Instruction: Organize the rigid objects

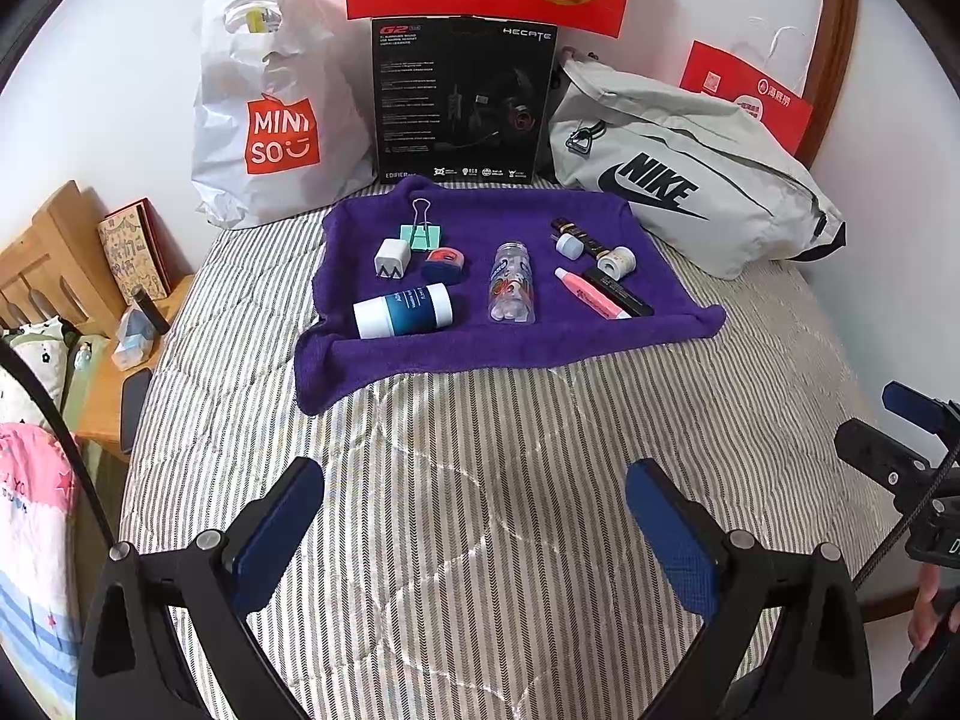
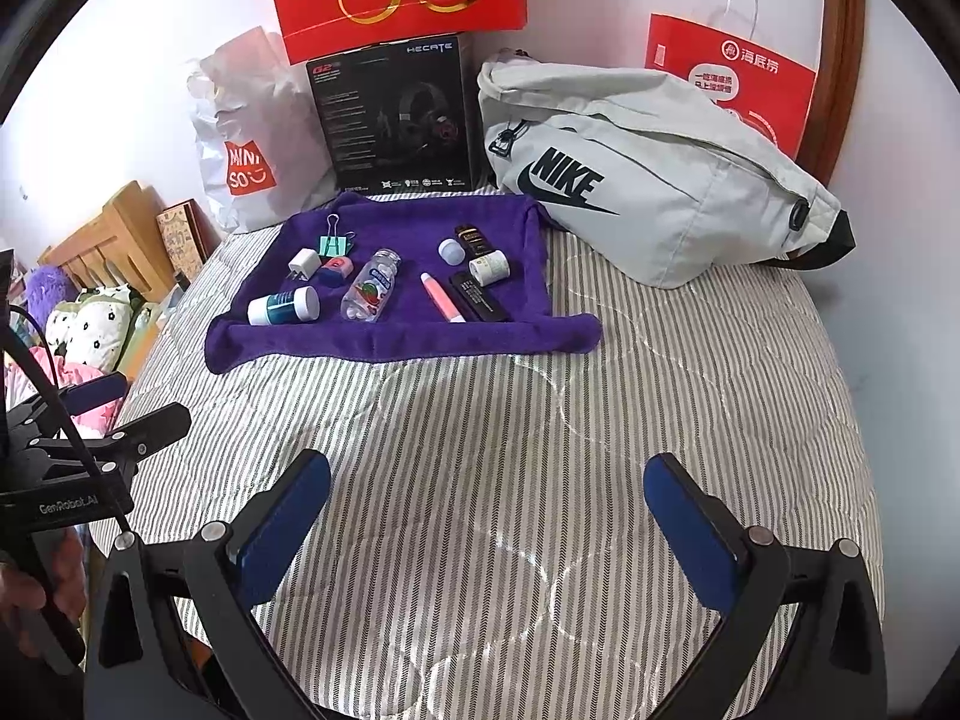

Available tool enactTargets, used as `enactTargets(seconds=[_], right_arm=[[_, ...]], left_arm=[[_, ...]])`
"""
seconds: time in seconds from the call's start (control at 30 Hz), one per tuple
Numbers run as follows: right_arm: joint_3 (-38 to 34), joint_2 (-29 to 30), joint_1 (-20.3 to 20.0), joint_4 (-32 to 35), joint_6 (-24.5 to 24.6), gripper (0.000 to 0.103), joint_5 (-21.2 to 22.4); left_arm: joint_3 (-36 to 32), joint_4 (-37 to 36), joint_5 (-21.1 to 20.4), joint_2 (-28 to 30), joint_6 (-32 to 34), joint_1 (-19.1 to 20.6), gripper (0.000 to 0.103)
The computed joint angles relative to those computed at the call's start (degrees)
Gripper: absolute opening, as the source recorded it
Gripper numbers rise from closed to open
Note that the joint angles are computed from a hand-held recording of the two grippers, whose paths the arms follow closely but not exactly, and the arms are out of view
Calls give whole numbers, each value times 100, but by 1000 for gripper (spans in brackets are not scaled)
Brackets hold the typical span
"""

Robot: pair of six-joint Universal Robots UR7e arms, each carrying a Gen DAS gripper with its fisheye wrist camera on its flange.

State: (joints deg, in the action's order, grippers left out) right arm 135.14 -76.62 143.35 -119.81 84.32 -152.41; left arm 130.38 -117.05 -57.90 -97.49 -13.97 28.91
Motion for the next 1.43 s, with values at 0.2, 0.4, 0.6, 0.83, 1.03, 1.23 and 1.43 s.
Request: enactTargets(seconds=[0.2,0.4,0.6,0.83,1.03,1.23,1.43], right_arm=[[-3,1,-5,3,13,103,-5],[8,-10,1,2,19,103,-16],[15,-35,-4,56,50,103,9],[-9,-34,18,132,95,103,11],[-36,-46,46,251,170,103,7],[-38,-64,47,270,167,103,8],[-20,-88,39,246,140,103,27]], left_arm=[[-7,-11,19,2,-2,9,102],[-12,-23,12,0,12,18,102],[-8,-6,22,-4,-5,0,102],[-4,-19,24,-34,53,-9,102],[-4,-25,11,-51,81,0,102],[-25,5,-3,-52,73,-7,102],[-36,-53,-54,-41,118,9,102]])
